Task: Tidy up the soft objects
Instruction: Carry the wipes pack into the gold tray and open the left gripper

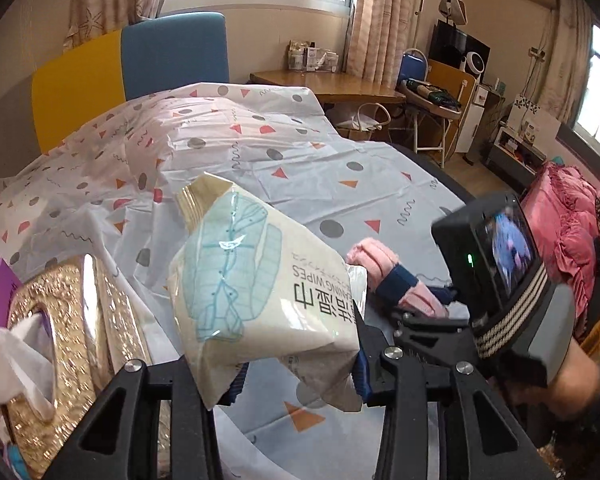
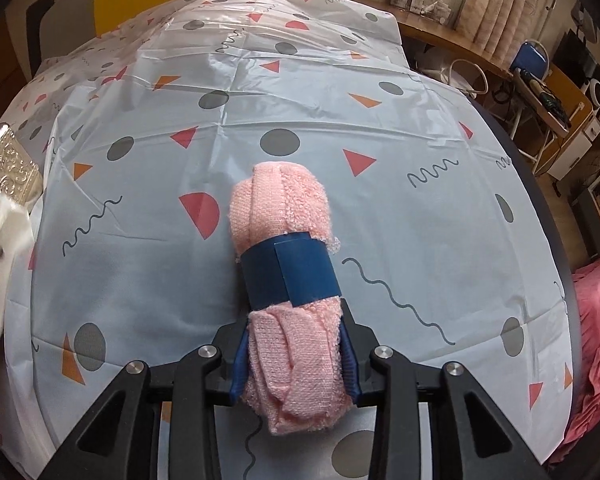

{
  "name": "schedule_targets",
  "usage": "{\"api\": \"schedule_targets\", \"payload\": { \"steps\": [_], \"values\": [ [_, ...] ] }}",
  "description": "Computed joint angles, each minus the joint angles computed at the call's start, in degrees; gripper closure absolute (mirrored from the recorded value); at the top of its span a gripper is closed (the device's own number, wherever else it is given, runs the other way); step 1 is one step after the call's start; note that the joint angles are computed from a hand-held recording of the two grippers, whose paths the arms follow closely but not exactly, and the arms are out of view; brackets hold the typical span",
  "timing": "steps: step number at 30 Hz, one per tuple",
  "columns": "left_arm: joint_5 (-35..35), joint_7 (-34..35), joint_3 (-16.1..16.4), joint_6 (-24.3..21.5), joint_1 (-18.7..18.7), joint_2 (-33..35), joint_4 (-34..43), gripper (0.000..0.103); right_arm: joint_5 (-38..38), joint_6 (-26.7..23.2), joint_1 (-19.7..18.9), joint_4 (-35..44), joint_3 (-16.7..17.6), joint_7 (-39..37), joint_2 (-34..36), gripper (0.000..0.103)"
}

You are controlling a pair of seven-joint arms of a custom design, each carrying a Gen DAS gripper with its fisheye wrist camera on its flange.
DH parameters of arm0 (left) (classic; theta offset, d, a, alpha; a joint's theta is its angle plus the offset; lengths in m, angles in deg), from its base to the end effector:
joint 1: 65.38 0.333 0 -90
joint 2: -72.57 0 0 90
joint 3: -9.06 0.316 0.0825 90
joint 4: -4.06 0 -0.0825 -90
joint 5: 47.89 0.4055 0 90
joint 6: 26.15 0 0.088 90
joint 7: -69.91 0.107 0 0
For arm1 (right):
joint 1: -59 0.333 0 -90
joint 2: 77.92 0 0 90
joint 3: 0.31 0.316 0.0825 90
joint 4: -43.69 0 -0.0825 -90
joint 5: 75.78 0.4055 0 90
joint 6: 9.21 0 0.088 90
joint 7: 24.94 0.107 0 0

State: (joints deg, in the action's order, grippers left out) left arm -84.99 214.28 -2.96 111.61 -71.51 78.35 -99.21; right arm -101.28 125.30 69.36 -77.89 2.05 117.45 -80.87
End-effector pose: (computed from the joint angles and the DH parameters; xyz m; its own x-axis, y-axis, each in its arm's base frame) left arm 0.6205 -0.2025 0.5359 -0.7875 -0.6120 0.0730 -0.4931 0.5547 -0.6702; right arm 0.5634 0.1209 0.4533 -0.4213 -0.9047 0.0630 -0.8292 0.3561 -0.4308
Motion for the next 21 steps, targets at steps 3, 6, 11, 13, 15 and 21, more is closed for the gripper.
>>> {"api": "schedule_targets", "payload": {
  "steps": [3, 6, 11, 13, 15, 21],
  "values": [
    [1.5, -3.0, 0.2, 0.4, 0.3, 2.8, 5.3, 0.061, -0.9, -0.2, 0.1, 0.2, 0.1, 0.0, 0.1, 0.067],
    [2.5, -5.8, 0.5, 1.7, 1.5, 5.7, 10.7, 0.061, -1.9, -0.3, 0.2, 0.2, 0.2, 0.3, 0.2, 0.067],
    [6.7, -13.1, 1.7, 2.5, 5.3, 11.7, 20.7, 0.061, -3.1, -0.9, 0.4, 0.5, 0.3, 0.2, 0.4, 0.067],
    [8.2, -15.3, 2.2, 3.3, 7.2, 13.5, 23.3, 0.061, -3.2, -1.0, 0.5, 0.6, 0.2, 0.2, 0.4, 0.067],
    [9.5, -17.5, 2.6, 3.8, 9.2, 15.1, 25.2, 0.061, -3.5, -1.2, 0.6, 0.7, 0.3, 0.3, 0.5, 0.067],
    [10.6, -20.6, 3.3, 6.9, 15.5, 14.9, 22.8, 0.061, -4.3, -1.7, 0.8, 0.8, 0.3, 0.6, 0.6, 0.067]
  ]
}}
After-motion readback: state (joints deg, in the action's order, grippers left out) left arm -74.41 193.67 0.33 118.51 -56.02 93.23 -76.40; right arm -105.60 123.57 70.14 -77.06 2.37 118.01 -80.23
